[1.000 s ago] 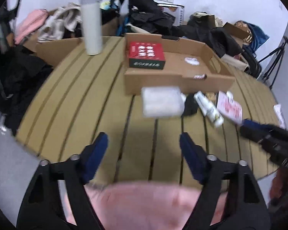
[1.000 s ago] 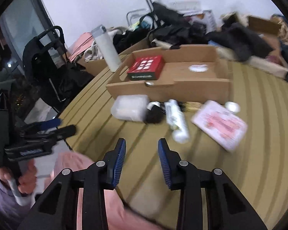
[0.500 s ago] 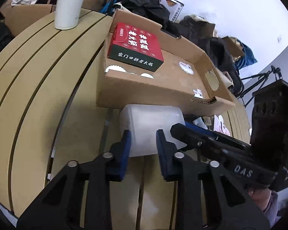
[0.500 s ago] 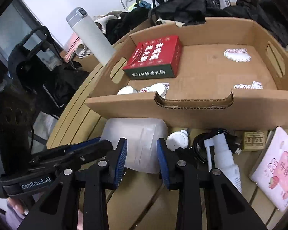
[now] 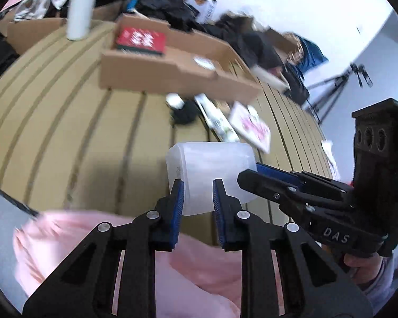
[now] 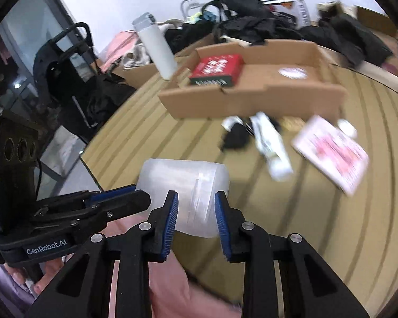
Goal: Organize objects
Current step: 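Carry the foam block with the right gripper into the tray and release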
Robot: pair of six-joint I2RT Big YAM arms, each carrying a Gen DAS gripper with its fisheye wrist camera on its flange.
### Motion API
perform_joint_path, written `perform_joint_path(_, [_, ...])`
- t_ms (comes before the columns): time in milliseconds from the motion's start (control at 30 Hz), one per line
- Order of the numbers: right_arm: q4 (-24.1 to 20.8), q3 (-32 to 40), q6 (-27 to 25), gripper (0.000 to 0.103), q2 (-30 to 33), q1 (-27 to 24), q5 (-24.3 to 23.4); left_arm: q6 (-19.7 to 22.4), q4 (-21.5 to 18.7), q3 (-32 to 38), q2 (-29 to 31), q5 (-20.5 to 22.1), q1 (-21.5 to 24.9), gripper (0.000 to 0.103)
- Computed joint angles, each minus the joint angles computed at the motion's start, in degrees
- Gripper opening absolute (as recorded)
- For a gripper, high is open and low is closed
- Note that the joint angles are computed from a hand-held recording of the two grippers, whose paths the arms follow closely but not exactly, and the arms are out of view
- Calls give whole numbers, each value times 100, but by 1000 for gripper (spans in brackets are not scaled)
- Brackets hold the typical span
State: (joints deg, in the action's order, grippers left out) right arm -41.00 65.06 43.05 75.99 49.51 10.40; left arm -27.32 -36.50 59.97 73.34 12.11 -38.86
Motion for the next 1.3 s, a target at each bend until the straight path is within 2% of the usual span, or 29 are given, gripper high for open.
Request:
perform_joint_path(100, [-144,-427,454,31,-282,143,148,-12,19,3,249,121,-195,18])
perform_joint_path(133, [-125,-598,642,31,-362,153,145,35,-17,30,334,121,-250,19])
perform_joint_path(167, [-74,-732,777,31,-432,157,135,46,120,-24,309,39,-307,19])
perform_joint_path(233, [85,-898,901,31,-585,144,135,142,4,34,319,89,-343,19])
perform_joint_path(367, [326,-1051,971,33,-675,133,98,143,107,-13,382,204,-289,36])
perform_joint_path(433, [522,-1115,1040,41,-634,59,-45,116,261,-73,405,376,-234,36])
perform_joint_path(533, [787,-1179,1162,42,-596,-45,-266,61,299,-120,383,478,-214,34])
perform_joint_path(633, [569,-1068,1092,39,-603,8,-129,22,206,-58,282,256,-281,29])
perform_joint_path(733, [441,-792,741,38,-680,-55,162,-10,252,263,296,521,-101,29])
perform_joint_path(833, [343,-257,72,38,-561,-508,126,281,2,1228,859,877,227,29])
perform_joint_path(933, [328,537,-779,38,-54,-1159,-141,659,-363,2463,1662,774,445,29])
perform_joint_path(1000, [302,1173,-1147,38,540,-1675,-548,789,-853,3587,2467,686,619,29])
perform_joint_path(1100, [163,2174,-1346,38,1561,-2290,-1132,701,-1498,5195,3708,743,827,29])
perform_joint_path(1133, [35,2562,-1410,38,1929,-2430,-1209,775,-1716,5704,4102,745,864,29])
perform_joint_path(1167, [-113,2889,-1510,38,2229,-2523,-1208,880,-2083,6351,4575,681,902,24])
perform_joint_path(1233, [-688,3834,-1735,38,3097,-2672,-1261,1068,-2848,7559,5407,262,926,22])
perform_joint_path(1267, [-943,4151,-1788,38,3404,-2723,-1327,1070,-3107,7984,5723,62,937,23])
perform_joint_path(1300, [-1402,4646,-1893,40,3835,-2761,-1345,1028,-3214,8136,5880,25,959,21])
